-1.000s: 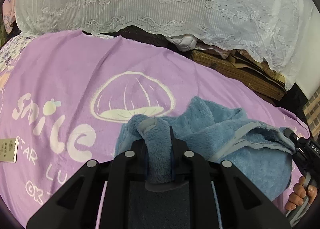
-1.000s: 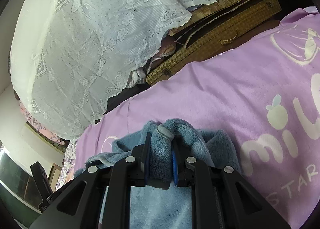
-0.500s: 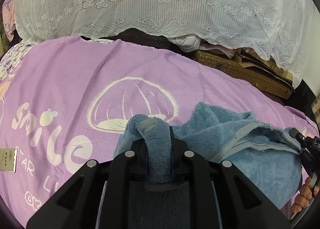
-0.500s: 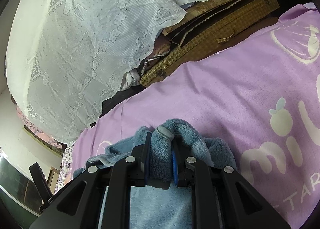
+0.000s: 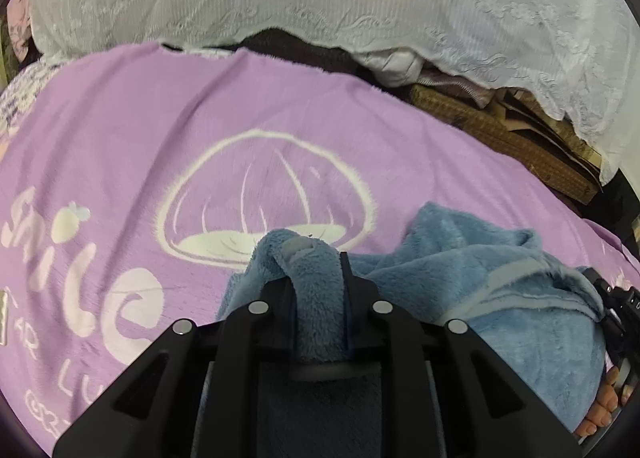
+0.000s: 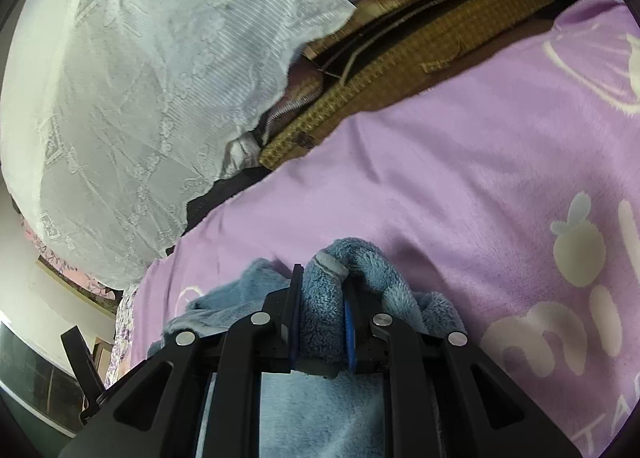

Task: Fold small clothes

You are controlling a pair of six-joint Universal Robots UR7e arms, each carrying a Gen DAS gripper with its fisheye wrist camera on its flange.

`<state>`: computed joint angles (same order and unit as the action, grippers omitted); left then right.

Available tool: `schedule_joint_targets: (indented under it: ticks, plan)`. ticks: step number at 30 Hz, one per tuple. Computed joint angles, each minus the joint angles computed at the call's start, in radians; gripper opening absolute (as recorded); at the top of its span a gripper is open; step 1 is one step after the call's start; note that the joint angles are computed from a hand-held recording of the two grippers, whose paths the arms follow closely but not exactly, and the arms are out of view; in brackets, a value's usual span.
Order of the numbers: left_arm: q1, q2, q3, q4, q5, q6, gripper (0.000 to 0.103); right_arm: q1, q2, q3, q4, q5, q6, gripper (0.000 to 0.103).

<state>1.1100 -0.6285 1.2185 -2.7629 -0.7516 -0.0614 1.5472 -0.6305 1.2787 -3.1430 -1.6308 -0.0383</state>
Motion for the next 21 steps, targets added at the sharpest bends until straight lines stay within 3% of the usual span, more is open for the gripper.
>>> schedule_joint_targets:
  ticks: [5, 7, 10, 11, 15, 19, 21]
  plan:
    - [0.005, -0.015, 0.019, -0.013, -0.033, -0.006, 0.02, -0.008, -0.003, 0.008, -0.005, 0.039, 0.005, 0.028]
    - [0.002, -0.051, 0.068, -0.059, -0.071, -0.006, 0.025, -0.002, -0.016, 0.037, -0.047, 0.056, -0.013, 0.045]
    - [-0.007, -0.105, 0.137, -0.135, -0.135, 0.004, 0.046, 0.015, -0.037, 0.081, -0.131, 0.066, -0.059, 0.056]
    - [-0.011, -0.115, 0.149, -0.155, -0.147, 0.014, 0.053, 0.023, -0.047, 0.099, -0.16, 0.07, -0.085, 0.056]
    - [-0.035, -0.119, 0.171, -0.174, -0.118, 0.08, 0.055, 0.054, -0.052, 0.123, -0.21, 0.029, -0.158, 0.057]
    - [-0.06, -0.098, 0.197, -0.249, -0.047, 0.192, 0.055, 0.081, -0.027, 0.101, -0.198, -0.051, -0.238, 0.039]
    - [-0.067, -0.111, 0.232, -0.331, -0.071, 0.248, 0.055, 0.087, -0.017, 0.091, -0.194, -0.075, -0.26, 0.038]
